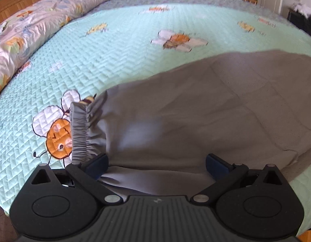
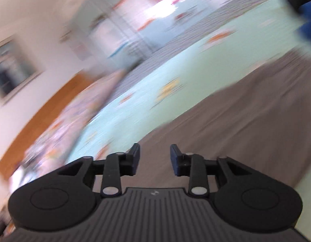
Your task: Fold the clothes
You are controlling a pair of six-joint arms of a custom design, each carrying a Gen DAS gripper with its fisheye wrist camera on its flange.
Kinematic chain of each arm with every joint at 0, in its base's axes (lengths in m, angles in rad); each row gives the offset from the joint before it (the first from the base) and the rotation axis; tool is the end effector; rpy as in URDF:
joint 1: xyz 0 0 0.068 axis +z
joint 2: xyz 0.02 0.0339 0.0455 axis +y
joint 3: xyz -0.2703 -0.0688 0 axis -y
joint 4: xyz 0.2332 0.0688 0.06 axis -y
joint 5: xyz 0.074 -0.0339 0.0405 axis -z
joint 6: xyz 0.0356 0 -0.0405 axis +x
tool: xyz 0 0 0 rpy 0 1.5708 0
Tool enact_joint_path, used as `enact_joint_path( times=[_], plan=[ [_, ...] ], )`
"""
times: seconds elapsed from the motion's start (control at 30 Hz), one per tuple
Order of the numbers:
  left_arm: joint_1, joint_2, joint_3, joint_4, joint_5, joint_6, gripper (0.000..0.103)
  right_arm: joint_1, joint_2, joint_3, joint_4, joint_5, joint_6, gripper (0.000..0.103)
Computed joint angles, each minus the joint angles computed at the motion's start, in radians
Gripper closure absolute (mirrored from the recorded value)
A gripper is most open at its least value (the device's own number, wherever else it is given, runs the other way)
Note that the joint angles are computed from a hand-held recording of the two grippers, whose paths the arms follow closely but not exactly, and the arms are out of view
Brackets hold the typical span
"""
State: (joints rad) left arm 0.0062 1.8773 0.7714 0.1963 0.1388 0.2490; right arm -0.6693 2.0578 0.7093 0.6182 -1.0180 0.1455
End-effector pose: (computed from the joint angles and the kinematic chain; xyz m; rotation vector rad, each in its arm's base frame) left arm 0.3269 -0.0029 0.1034 0.3574 2.4432 -0.0624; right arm 0.2741 -0.1782 0.0763 0.3283 1.9963 0.8310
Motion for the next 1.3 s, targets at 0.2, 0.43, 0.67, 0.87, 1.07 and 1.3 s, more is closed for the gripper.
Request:
enact_joint_path(
  times=[0.2, 0.43, 0.67, 0.87, 1.07, 1.3],
  plan=[
    [0.14, -0.042, -0.034, 0.006, 0.258, -0.123, 0.001, 0.178, -0.018, -0.132, -0.144, 0.008, -0.229, 0.047],
    [0.347, -0.069, -0.097, 0.082, 0.507, -0.278, 0.001, 0.185, 0.006, -0.23, 0.084, 0.041, -0.17, 0.049],
    [0.442, -0.021, -0.069, 0.085, 0.559, -0.421, 0.001, 0.109, 0.174, -0.292, 0.753, -0.013, 0.351, 0.02],
    [0.464, 0.057, -0.038, 0.107, 0.611, -0.513, 0.001, 0.046, 0.416, -0.204, 0.924, -0.059, 0.359, 0.026],
    [0.471, 0.147, -0.001, 0.159, 0.613, -0.592, 0.001, 0.076, 0.366, -0.193, 0.829, -0.02, 0.313, 0.026],
    [0.475, 0.214, 0.035, 0.198, 0.64, -0.594, 0.0, 0.068, 0.357, -0.219, 0.839, -0.021, 0.299, 0.026]
  ],
)
